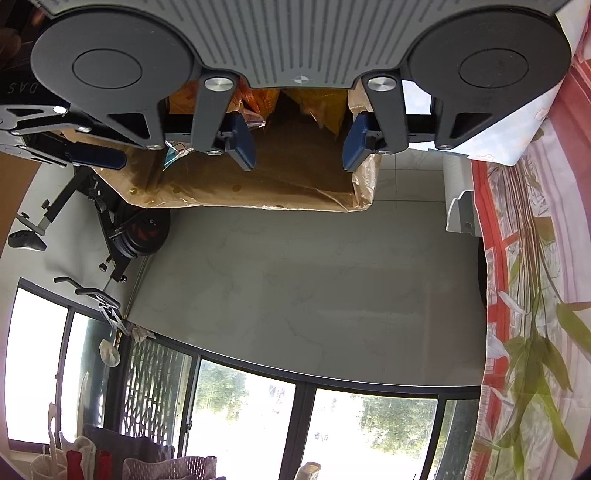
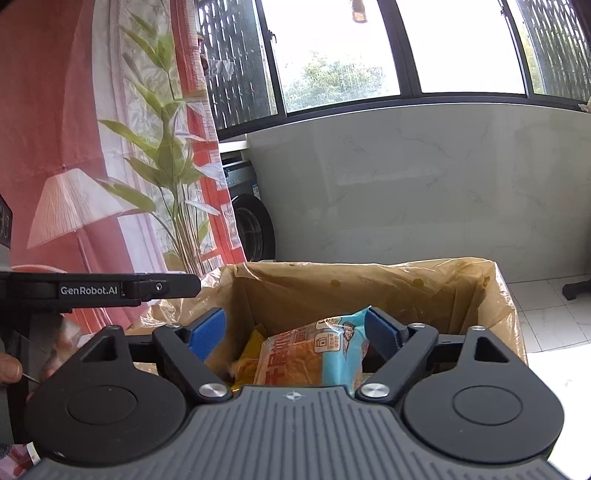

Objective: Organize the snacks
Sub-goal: 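Open both tools to drop the snacks into the box, then move both open tools back down to the snack pile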

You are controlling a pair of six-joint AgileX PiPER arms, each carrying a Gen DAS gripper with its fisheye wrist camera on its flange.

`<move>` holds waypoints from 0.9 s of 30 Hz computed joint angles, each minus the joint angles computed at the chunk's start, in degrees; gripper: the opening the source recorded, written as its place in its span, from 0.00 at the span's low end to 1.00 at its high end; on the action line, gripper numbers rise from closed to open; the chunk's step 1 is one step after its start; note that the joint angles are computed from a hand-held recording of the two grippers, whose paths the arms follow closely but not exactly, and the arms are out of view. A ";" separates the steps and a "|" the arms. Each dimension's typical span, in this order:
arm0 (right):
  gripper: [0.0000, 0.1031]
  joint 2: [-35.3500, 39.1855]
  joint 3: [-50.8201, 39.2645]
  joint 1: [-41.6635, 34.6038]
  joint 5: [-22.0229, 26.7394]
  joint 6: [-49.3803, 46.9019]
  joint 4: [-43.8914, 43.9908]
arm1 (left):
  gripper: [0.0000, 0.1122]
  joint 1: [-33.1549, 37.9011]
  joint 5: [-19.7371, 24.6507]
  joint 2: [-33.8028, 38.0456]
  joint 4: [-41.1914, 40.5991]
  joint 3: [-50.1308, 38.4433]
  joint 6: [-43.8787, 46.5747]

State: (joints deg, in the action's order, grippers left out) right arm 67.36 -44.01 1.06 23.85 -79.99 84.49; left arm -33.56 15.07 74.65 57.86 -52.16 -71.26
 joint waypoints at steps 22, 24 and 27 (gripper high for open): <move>0.84 -29.56 23.22 -37.62 31.33 1.88 -7.16 | 0.48 10.62 0.84 -27.68 -36.03 21.52 31.58; 0.84 -29.78 24.46 -39.18 31.49 2.90 -9.43 | 0.48 13.30 0.75 -28.39 -41.64 23.42 36.13; 0.83 -29.70 26.56 -42.71 32.90 2.55 -11.77 | 0.48 15.74 0.12 -28.66 -48.03 25.94 41.21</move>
